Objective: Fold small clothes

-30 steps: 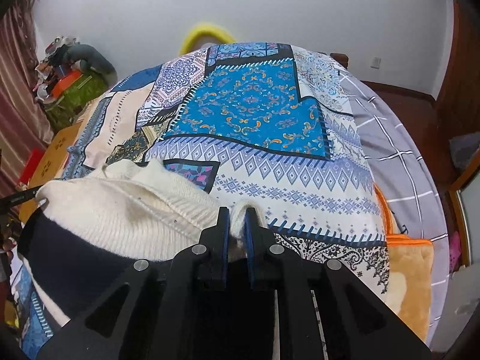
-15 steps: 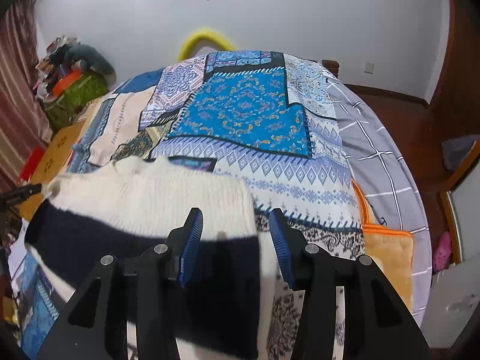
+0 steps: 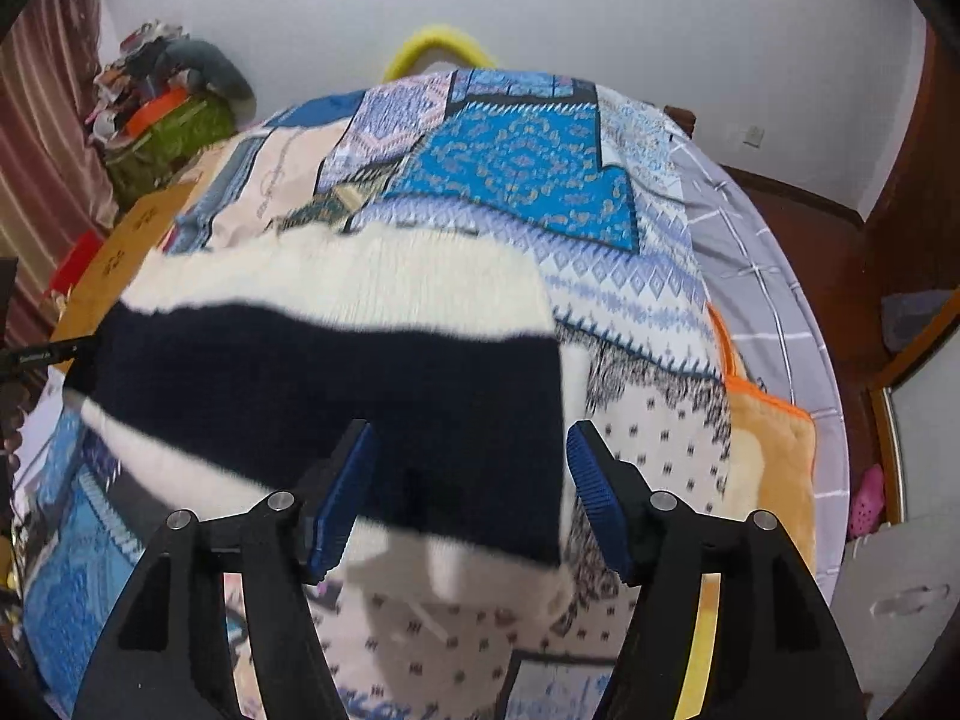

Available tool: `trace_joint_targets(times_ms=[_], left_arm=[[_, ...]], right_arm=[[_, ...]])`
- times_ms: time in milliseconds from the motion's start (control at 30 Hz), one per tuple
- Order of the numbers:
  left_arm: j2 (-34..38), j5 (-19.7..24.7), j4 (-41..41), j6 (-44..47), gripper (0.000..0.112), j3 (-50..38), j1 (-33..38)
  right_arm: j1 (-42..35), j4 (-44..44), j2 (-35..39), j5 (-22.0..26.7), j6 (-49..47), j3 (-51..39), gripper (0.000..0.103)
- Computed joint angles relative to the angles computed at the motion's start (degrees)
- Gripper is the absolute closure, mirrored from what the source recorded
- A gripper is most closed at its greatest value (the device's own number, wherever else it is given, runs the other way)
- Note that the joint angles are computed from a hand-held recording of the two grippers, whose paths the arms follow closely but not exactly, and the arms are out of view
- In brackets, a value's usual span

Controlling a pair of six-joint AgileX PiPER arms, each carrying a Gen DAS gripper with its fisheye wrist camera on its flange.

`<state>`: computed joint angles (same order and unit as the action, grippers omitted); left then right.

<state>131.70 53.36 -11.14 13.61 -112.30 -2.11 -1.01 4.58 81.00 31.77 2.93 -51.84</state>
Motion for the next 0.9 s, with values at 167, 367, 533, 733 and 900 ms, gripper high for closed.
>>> trace_joint_targets(times_ms=[167,367,533,733,900], left_arm=[[1.16,0.69,-3.22,-1.04,0.043,-0.42,0.05],[3.53,2.61,-8.72,1.60,0.053,-3.03,0.25],[0.61,-2.00,-11.09,4.48,0.072,3.05,0.37],[-6.11,-8.32,-8.60,9.13,0.087,14.08,-0.86],[-10.68,-9.72,-10.73,13.38,0.093,21.62,0.16]], right_arm=[[1.95,-0.95,-2.90,0.59,2.40,3.63,0.041],[2.93,0.54,-5.31,1.63,2.42,6.92,0.040],[3.86,-0.92,-6.81,2.89,4.61,8.67,0.040],[4.24,0.45,-9.19,1.76,5.74,10.68,0.040],[4.62,4.90,-10.04,0.30,4.19,13.00,0.040]])
